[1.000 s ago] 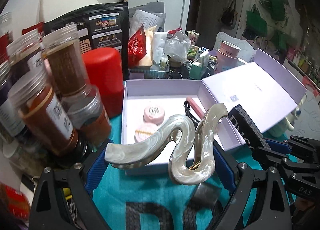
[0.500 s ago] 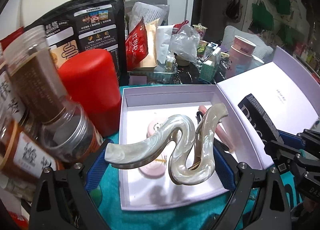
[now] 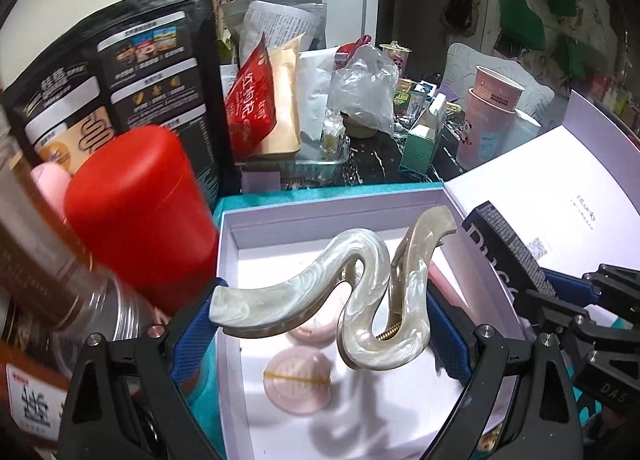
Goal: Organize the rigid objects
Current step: 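Carry the pearly claw clip and black box over the lavender box, then lower the claw clip and black box into the box and open both tools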
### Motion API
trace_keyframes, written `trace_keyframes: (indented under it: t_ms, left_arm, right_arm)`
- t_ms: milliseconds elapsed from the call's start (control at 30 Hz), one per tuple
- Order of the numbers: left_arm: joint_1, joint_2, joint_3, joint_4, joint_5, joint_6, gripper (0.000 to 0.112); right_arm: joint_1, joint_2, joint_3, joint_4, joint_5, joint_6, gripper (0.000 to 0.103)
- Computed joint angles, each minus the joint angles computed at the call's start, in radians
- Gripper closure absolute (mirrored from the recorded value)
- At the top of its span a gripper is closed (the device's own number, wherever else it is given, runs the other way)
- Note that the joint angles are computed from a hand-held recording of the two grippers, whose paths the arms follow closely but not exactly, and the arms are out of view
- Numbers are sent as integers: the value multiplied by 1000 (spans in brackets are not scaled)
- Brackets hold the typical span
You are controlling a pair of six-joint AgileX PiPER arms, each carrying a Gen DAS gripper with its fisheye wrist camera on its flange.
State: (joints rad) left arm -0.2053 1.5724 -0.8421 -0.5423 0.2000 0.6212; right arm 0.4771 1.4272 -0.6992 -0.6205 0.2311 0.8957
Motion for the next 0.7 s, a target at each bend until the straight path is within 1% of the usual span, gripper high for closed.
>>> trace_keyframes:
  t_ms: [67, 133, 300, 367, 500, 600, 700]
  left_arm:
    - [-7, 17, -23, 28, 1, -27, 18]
    - [-10, 40, -50, 36, 12, -32, 18]
    - [-27, 105, -106, 146, 17, -132, 18]
    - [-30, 123, -118, 169, 18, -154, 18]
    - [-38, 162, -139, 238, 21, -225, 18]
    - [-41, 188, -158, 302, 27, -296, 18]
    - [-37, 209, -174, 333, 34, -338, 18]
  right_arm:
    - [-11, 19, -14, -2, -4, 0, 78]
    - [-25, 38, -29, 31, -13, -34, 78]
    - [-35, 88, -60, 35, -13, -48, 78]
    - [-39, 109, -74, 52, -13, -71, 78]
    - [-38, 152, -101, 5, 2, -41, 78]
    - [-44, 179, -118, 42, -4, -85, 78]
    - [-47, 203, -135, 61, -4, -112, 78]
